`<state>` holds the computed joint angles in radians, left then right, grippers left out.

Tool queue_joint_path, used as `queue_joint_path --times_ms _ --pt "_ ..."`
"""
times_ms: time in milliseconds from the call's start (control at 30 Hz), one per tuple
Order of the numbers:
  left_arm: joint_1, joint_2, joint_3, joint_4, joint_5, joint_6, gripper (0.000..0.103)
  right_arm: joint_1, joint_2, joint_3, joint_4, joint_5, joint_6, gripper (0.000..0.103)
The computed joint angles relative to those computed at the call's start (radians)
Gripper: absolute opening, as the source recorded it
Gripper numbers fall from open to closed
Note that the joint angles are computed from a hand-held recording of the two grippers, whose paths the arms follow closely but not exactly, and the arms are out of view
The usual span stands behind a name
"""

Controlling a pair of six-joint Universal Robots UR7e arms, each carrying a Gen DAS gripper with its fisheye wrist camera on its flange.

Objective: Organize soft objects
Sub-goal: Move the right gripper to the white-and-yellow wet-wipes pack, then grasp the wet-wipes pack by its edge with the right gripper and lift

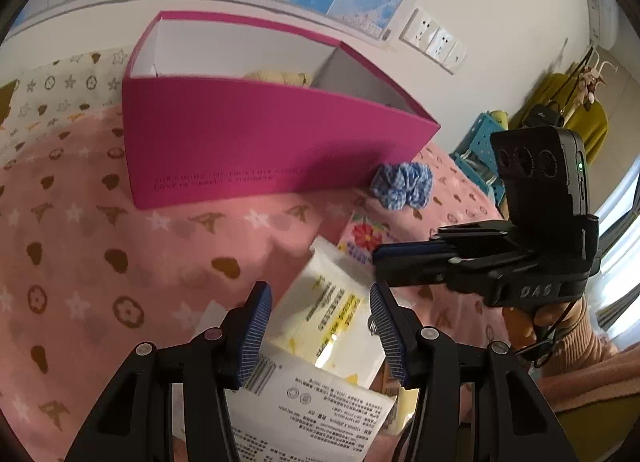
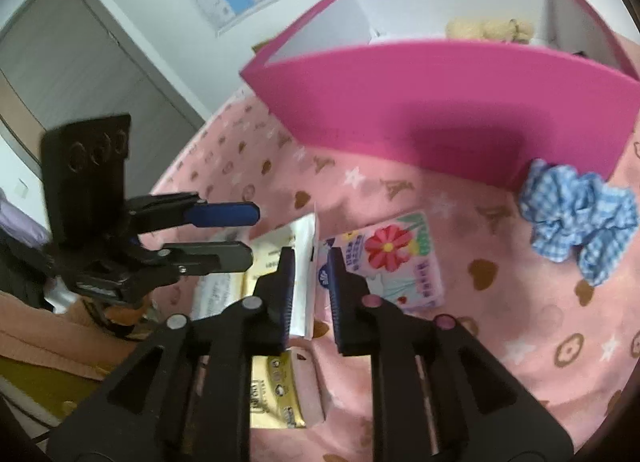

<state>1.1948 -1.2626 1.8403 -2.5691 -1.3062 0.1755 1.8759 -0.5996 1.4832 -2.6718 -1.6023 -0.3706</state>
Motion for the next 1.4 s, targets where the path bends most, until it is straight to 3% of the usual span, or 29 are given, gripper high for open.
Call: queue_joint_path --times_ms 267,433,633,700,767,933,1000,1067,1333,1367,1400 --pt "0.008 -0.013 0.007 0.024 0.005 0.001 0.052 0.016 0.013 0.004 -0.065 -0.054 -0.021 0.002" --pt "0.01 -0.018 0.01 0.032 0.012 0.0 0.052 0.001 -0.025 0.04 -0.137 -0.022 0.003 0.001" --pt "0.006 -0.04 0.03 0.047 0.042 0.016 0.056 -0.002 -0.028 0.025 0.011 0.033 -0.011 0.011" --pt "0.005 -0.049 0.042 0.046 0.055 0.019 0.056 0.001 -0.029 0.03 0.046 0.021 -0.006 0.022" --pt "0.007 -0.052 0.045 0.049 0.056 0.02 0.056 -0.005 -0.039 0.048 0.049 0.011 0.018 0.028" --pt "0.013 -0.064 0.047 0.06 0.063 0.02 0.056 -0.023 -0.065 0.092 0.021 -0.01 0.07 0.031" --pt "0.009 -0.067 0.047 0.071 0.079 0.02 0.057 -0.025 -0.064 0.102 -0.003 -0.047 0.1 0.047" --pt "0.009 -0.069 0.048 0.079 0.088 0.027 0.06 -0.044 -0.066 0.111 -0.024 0.01 0.126 0.05" --pt "0.02 -0.055 0.054 0.05 0.078 0.03 0.062 -0.042 -0.005 0.055 -0.013 0.112 0.074 0.048" --pt "0.021 -0.055 0.055 0.045 0.075 0.034 0.062 -0.037 0.007 0.043 -0.009 0.11 0.073 0.044" --pt "0.022 -0.052 0.056 0.04 0.073 0.036 0.062 -0.033 0.018 0.031 -0.007 0.104 0.072 0.031"
